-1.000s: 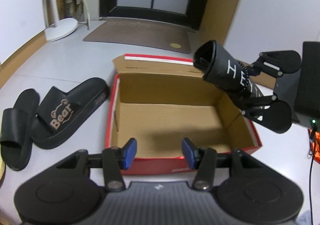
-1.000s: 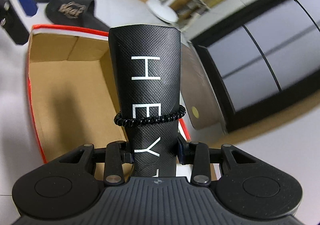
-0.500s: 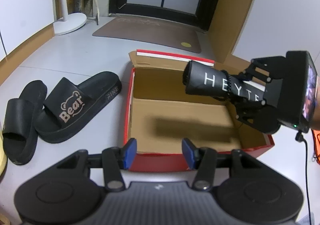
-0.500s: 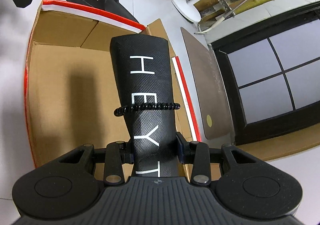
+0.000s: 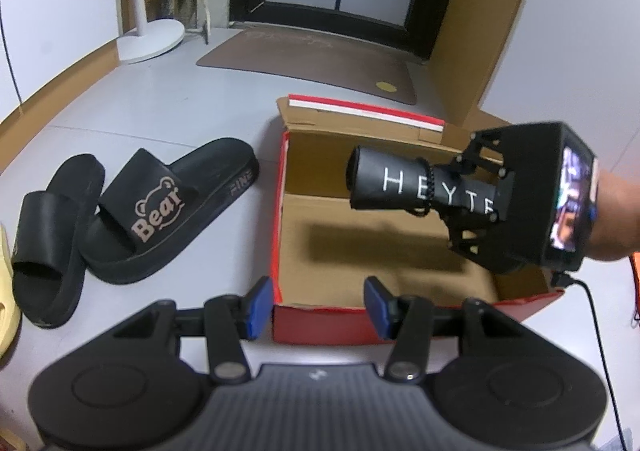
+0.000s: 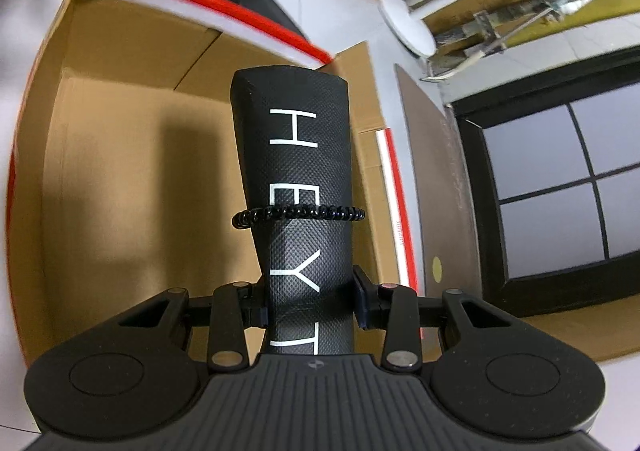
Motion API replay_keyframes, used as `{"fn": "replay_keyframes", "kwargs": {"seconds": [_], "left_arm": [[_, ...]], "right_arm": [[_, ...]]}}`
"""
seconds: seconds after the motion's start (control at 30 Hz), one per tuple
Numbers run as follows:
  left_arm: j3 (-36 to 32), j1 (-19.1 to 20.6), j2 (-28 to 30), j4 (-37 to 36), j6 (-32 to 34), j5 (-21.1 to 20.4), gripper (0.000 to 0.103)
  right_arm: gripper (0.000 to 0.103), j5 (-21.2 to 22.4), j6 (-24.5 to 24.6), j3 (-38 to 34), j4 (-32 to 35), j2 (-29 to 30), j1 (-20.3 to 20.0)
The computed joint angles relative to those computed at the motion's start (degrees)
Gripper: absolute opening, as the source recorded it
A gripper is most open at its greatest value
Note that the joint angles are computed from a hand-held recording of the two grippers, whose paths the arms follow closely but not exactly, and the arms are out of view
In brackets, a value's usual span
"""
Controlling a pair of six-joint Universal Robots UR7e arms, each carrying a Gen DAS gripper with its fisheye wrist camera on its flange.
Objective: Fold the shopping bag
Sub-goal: 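Carry the banded rolled bag in the right tool toward the open shoebox, then lower the rolled bag into the shoebox with the right tool, laying it flat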
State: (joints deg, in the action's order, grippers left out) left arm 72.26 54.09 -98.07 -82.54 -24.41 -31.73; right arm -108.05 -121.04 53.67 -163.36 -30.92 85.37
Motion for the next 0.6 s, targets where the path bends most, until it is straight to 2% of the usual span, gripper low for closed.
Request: {"fn": "replay_keyframes", "kwargs": {"seconds": [0.3,0.6], "left_arm": [[-1.1,0.7,0.0,1.2,0.0,0.1,0.053],[-0.8,1.2,-0.2,1.2,0.5,-0.6,0.053]], "right_arm": [[0.04,-2.0,-0.3,-4.3,0.1,3.9,0.0],[0.041,-3.3,-3.6,-4.1,-5.3,6.7,-0.3]]}}
